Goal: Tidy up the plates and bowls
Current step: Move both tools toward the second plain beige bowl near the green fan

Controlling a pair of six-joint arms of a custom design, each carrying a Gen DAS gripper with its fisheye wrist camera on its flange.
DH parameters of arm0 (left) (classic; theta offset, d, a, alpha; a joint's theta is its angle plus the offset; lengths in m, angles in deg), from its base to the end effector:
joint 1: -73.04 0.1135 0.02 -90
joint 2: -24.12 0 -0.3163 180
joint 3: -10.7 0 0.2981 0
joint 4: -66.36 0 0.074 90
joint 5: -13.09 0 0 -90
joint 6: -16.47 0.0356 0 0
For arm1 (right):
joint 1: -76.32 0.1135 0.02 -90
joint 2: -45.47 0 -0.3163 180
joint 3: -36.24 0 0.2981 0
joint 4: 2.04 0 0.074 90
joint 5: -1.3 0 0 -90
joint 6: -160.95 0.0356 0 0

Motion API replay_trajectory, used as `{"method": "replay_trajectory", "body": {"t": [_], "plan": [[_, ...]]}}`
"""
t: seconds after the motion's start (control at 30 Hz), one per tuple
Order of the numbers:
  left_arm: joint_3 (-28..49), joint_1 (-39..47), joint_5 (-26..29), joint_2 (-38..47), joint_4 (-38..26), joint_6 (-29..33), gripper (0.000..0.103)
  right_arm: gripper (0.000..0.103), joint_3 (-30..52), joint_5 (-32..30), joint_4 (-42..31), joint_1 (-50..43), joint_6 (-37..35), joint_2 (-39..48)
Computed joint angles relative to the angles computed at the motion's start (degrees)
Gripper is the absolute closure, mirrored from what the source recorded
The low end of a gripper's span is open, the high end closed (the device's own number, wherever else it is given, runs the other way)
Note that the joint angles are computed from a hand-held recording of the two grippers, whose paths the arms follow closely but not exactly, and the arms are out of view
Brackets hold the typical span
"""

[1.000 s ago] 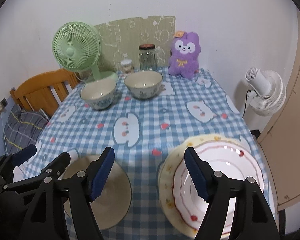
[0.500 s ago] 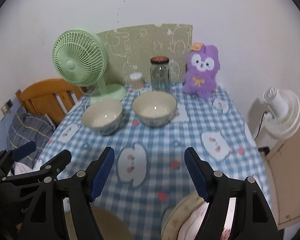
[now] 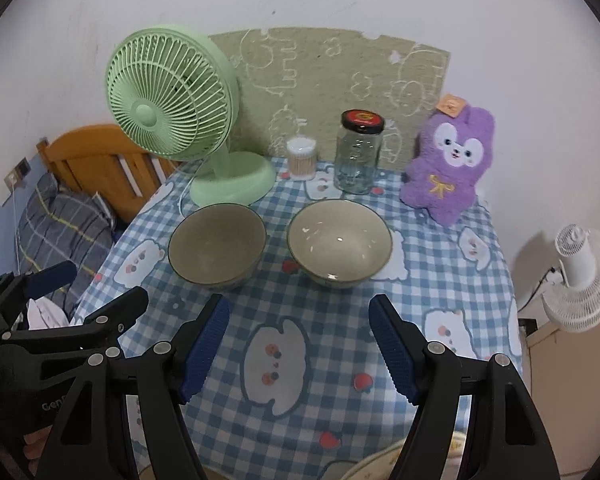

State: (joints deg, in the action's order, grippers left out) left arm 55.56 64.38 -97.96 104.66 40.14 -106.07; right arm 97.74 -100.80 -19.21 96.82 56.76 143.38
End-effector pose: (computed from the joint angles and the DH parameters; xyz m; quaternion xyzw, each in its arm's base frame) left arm 0.2596 -0.0266 0.1570 -0.2407 0.9240 0.0819 0.2858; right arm 0.3421 0.1359 0.1623 -0.3131 0.8919 0.1171 0.3048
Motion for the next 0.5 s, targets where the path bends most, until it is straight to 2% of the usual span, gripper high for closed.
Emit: {"method": "replay_trajectory", "body": {"t": [0.23,0.4,0.5], "plan": [[2.23,4.75,2.06,6.37,3.36,6.17,0.016,0.028,4.82,1.29,-0.34,1.94,2.91,6.96],[2.09,7.94,5.2,10.4,8.93,10.12,0.017,0.029,6.24,3.42,1.43,3.21,5.94,10.68],[2.57,8.9,6.07,12.76,11.11,12.65,0.018,0.039,7.38,3.55,2.43,3.61,6.44,13.11]]}}
